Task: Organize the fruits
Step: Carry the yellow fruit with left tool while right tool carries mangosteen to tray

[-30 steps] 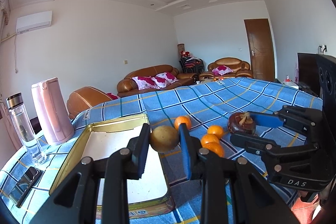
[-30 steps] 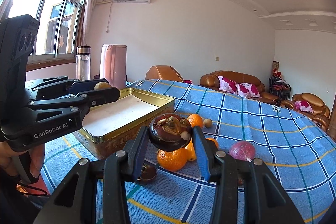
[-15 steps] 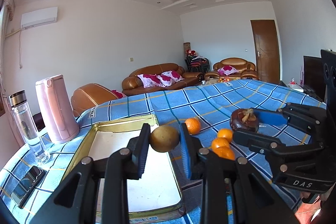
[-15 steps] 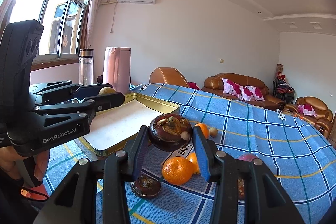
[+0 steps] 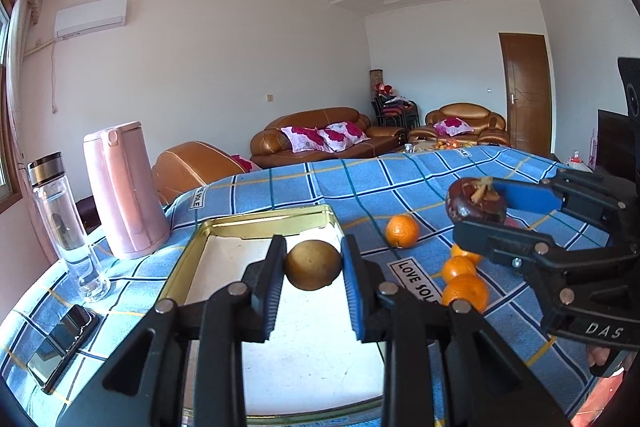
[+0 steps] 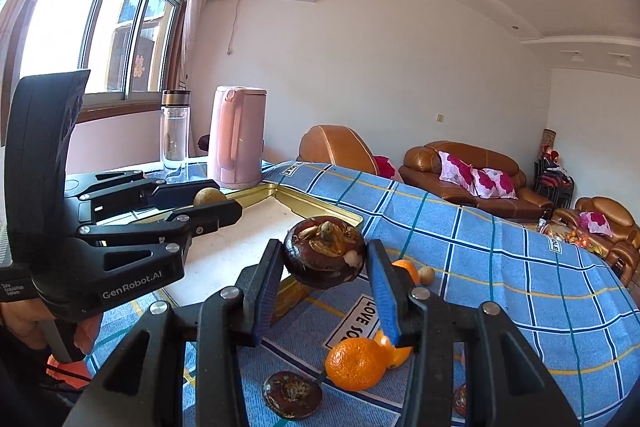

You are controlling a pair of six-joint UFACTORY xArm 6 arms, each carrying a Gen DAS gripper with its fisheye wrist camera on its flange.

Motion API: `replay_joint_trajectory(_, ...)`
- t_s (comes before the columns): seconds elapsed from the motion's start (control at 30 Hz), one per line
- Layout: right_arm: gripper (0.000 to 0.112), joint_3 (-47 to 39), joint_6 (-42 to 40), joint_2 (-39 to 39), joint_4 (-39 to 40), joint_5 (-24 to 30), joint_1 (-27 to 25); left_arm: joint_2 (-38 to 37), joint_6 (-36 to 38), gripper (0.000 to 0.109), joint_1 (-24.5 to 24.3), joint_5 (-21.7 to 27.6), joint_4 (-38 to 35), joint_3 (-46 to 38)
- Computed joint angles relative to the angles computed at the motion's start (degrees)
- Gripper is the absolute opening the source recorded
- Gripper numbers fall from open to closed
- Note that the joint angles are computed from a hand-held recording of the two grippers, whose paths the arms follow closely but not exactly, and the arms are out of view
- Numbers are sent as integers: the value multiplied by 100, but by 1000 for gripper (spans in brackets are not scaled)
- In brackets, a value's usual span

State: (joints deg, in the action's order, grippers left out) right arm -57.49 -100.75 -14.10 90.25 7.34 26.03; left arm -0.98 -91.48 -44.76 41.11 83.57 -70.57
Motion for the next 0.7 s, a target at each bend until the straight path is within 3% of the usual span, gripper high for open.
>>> replay_joint_trajectory(0.7, 45, -738, 2321, 1038, -2615, 209, 315, -231, 244, 29, 734, -96, -692, 434)
